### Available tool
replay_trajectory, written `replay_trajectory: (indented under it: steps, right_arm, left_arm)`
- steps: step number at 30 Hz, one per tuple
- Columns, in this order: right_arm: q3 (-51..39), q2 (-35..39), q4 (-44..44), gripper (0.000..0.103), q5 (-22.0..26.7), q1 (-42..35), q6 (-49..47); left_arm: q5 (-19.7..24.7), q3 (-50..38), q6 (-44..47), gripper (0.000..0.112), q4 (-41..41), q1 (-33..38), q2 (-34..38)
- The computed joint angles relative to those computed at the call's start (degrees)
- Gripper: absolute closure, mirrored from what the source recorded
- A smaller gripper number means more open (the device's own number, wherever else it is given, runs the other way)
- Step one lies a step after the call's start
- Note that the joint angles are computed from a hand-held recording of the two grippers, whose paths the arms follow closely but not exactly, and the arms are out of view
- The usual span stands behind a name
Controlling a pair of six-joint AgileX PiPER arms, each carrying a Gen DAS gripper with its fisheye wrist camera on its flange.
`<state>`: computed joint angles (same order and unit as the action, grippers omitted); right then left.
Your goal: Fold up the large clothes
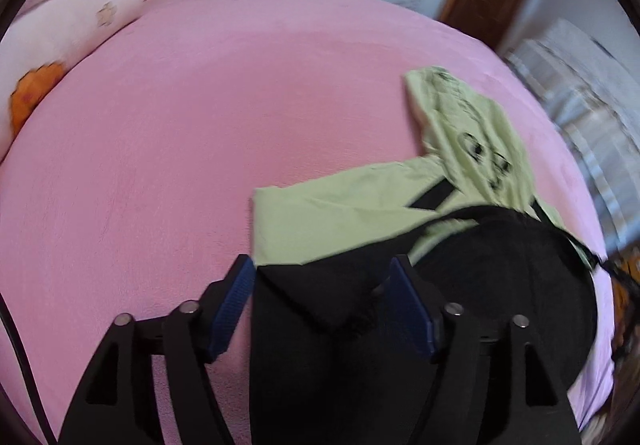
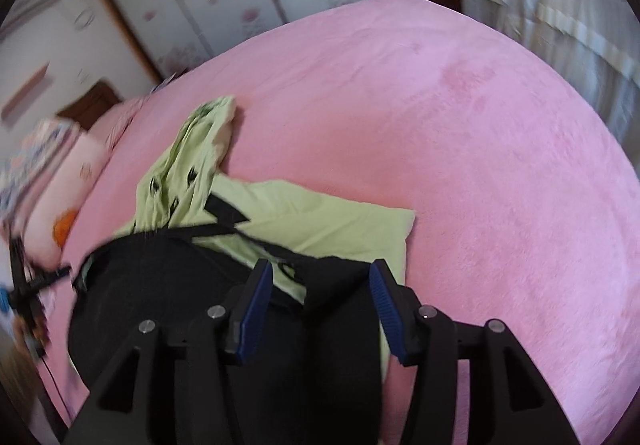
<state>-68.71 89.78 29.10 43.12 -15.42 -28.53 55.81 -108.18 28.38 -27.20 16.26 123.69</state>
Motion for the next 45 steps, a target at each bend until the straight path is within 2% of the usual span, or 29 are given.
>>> replay_trajectory:
  steps: [3, 5, 9, 13, 15, 18, 25, 30, 35, 37, 39, 43, 45]
  right_arm:
    - [3.5, -1.6, -6.0, 0.052, -4.3, 2.2, -3.6]
    - [5.8, -2.5, -8.4, 0.052, -6.5, 3.6, -5.0]
    - [9.3, -2.6, -14.8, 0.052, -11.7, 7.5, -3.9]
    - [9.7, -0.5, -24.0, 0.052, -16.2, 11.6, 3.8]
    - [8.5, 1.2, -26.3, 0.052, -16.7, 12.8, 6.1]
    - [5.9, 3.9, -29.9, 0.052, -16.7, 13.9, 10.1]
    - [-1.2, 9.1, -22.5, 0.052, -13.2, 10.8, 9.4]
    - [-3.5, 11.4, -23.5, 0.052, -11.9, 10.4, 12.5]
    - [-6.7, 13.0, -19.9, 0.052, -7.8, 9.1, 10.0]
    - [-8.6, 14.0, -18.0, 0.052, -5.9, 8.3, 8.9]
    - [-10.1, 14.9, -16.3, 0.052, -4.6, 7.7, 8.2]
    - [-11.5, 15.9, -14.4, 0.050, -3.3, 7.2, 7.8]
    - [-11.6, 16.2, -14.4, 0.051, -3.6, 7.3, 8.0]
  left_arm:
    - [0.1, 5.8, 10.9, 0.039, -5.5, 1.8, -3.0]
    - [-0.2, 8.3, 14.7, 0.039, -5.7, 2.0, -4.2]
    - [-3.7, 10.6, 15.1, 0.039, 0.3, -0.2, -4.3]
    - [-6.5, 10.0, 14.8, 0.039, 4.3, -1.6, -2.6]
    - [-7.9, 9.6, 14.5, 0.039, 6.4, -2.5, -1.7]
    - [-5.6, 5.8, 14.2, 0.039, 9.3, -3.2, 1.1]
    - [-3.3, 4.3, 19.6, 0.039, 10.4, -2.8, 1.3]
    - [-8.4, 4.9, 19.0, 0.039, 12.2, -3.4, 1.6]
    - [-9.4, 0.2, 18.0, 0.041, 12.9, -5.0, 4.9]
    - [-6.8, -3.6, 18.4, 0.057, 12.9, -5.5, 7.0]
    - [-1.4, -9.6, 18.3, 0.071, 12.4, -5.8, 10.2]
    - [-0.7, -14.1, 15.4, 0.082, 13.5, -7.0, 13.0]
    - [-1.7, -14.7, 12.8, 0.085, 13.4, -7.4, 13.6]
